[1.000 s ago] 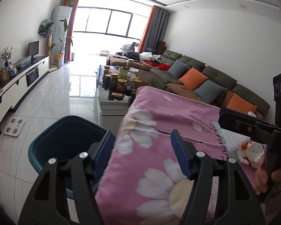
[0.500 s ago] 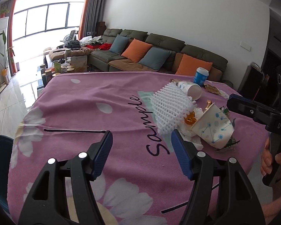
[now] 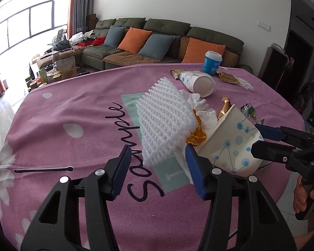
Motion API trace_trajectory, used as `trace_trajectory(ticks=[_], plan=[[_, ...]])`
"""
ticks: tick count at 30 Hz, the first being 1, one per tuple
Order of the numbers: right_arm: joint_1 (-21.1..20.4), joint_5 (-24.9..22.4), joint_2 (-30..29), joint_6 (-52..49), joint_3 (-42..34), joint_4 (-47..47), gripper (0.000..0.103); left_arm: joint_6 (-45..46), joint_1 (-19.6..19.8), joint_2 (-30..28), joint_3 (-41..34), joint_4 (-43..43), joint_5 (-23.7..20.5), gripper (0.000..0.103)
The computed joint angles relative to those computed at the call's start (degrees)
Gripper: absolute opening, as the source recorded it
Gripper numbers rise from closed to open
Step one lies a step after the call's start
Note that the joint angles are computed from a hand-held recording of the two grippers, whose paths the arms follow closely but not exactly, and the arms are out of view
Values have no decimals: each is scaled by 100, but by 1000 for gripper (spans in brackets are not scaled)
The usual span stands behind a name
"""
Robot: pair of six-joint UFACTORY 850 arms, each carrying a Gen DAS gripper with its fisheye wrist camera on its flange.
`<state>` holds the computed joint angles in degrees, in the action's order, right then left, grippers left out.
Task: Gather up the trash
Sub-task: 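Grasp the second foam net with the left tool while the right tool grasps the paper cup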
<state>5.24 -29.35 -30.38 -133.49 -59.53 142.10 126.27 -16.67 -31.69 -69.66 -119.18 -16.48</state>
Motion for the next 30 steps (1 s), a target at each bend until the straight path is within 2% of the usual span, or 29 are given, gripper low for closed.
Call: trace_trajectory(ticks=[1, 4, 6, 8, 10, 12, 14, 22, 30], plan=[[-9, -17, -10, 32, 4, -31, 65, -78, -23, -47, -66, 80, 75, 49], [-38, -67, -7, 350, 0, -297, 59, -573, -30, -155, -209, 580, 89, 33], [-51, -69, -11, 513, -5, -431, 51, -847, -8, -190, -244, 823, 42, 17], [-61, -109, -13, 640, 6, -544, 48, -801, 12, -191, -237, 737, 14, 13], [-70, -138, -11, 645, 16, -536, 46, -552, 32, -155, -182, 462, -18, 13], [-92, -200, -21, 748, 6, -630, 33, -230, 50, -89, -86, 121, -37, 12], [-96, -248, -20, 792, 10, -713, 30, 0, 78, -19, 12, -152, -62, 12], [5, -295, 102, 423, 81, -570, 28, 716, 344, 389, 560, -1051, -360, 12], [99, -417, 213, 355, 103, -671, 27, 903, 715, 863, 1151, -1353, -745, 12]])
